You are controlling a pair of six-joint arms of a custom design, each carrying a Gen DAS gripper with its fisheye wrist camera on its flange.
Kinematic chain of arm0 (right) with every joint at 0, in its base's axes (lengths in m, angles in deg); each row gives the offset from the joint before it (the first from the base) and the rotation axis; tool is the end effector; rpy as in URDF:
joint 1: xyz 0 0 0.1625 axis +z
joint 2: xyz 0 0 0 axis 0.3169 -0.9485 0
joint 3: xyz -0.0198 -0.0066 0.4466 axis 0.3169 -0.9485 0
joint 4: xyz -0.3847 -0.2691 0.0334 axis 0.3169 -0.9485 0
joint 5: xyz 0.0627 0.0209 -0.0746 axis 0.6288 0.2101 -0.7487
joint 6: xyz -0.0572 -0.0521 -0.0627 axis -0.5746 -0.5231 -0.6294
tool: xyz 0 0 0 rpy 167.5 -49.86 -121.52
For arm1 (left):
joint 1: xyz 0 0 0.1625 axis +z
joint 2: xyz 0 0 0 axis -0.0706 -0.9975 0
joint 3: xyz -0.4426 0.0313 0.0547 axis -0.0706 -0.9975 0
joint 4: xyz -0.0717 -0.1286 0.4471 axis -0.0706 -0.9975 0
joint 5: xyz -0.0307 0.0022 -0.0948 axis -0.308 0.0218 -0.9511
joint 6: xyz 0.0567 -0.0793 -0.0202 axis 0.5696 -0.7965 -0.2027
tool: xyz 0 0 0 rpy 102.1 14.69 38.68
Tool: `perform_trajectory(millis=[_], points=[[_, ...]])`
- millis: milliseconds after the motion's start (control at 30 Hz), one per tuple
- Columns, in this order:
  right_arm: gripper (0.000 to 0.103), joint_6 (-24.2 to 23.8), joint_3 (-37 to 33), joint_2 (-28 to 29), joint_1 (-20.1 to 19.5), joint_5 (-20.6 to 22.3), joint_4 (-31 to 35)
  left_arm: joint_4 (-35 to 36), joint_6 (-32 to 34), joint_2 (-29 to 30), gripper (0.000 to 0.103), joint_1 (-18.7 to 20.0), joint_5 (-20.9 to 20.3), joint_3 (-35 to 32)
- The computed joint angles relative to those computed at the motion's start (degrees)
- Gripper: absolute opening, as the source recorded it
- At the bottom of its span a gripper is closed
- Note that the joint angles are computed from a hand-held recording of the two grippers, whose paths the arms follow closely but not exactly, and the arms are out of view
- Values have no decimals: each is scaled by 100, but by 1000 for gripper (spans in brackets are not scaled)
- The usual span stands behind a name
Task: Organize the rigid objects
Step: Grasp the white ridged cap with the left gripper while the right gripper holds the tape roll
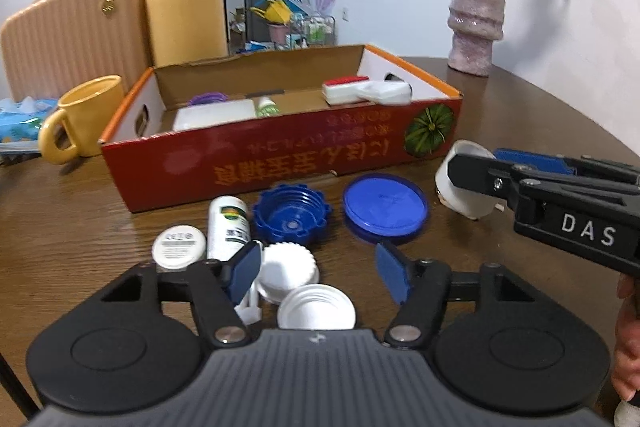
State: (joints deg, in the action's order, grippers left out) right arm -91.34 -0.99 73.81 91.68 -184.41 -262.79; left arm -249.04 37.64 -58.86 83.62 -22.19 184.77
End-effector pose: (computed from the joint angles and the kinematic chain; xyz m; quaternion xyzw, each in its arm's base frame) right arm 0.3406 -0.6526 -0.1163 0.2557 -0.8222 0.4671 0.2011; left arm 0.0594 -0.6616 0.2796 0.2570 0.8451 -0.3621 0.2978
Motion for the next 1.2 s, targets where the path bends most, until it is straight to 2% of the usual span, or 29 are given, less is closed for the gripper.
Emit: perform_trajectory(millis=[267, 533, 633, 667, 700, 1200], points=[[41, -44, 40, -16, 1, 72, -10, 127, -149, 90, 65, 48, 151, -144], [41, -69, 62, -23, 6, 118, -30, 429, -477, 156, 59, 86, 374, -329], [41, -77, 67, -24, 3, 129, -39, 394, -468, 191, 51, 80, 444, -348], [41, -80, 67, -24, 3, 134, -37, 354, -455, 202, 43, 78, 461, -348], [41, -80, 67, -24, 3, 134, -37, 313, -446, 213, 41, 77, 469, -351], [41, -142, 51, 11, 2, 201, -86, 22, -365, 65, 41, 79, 166, -190]])
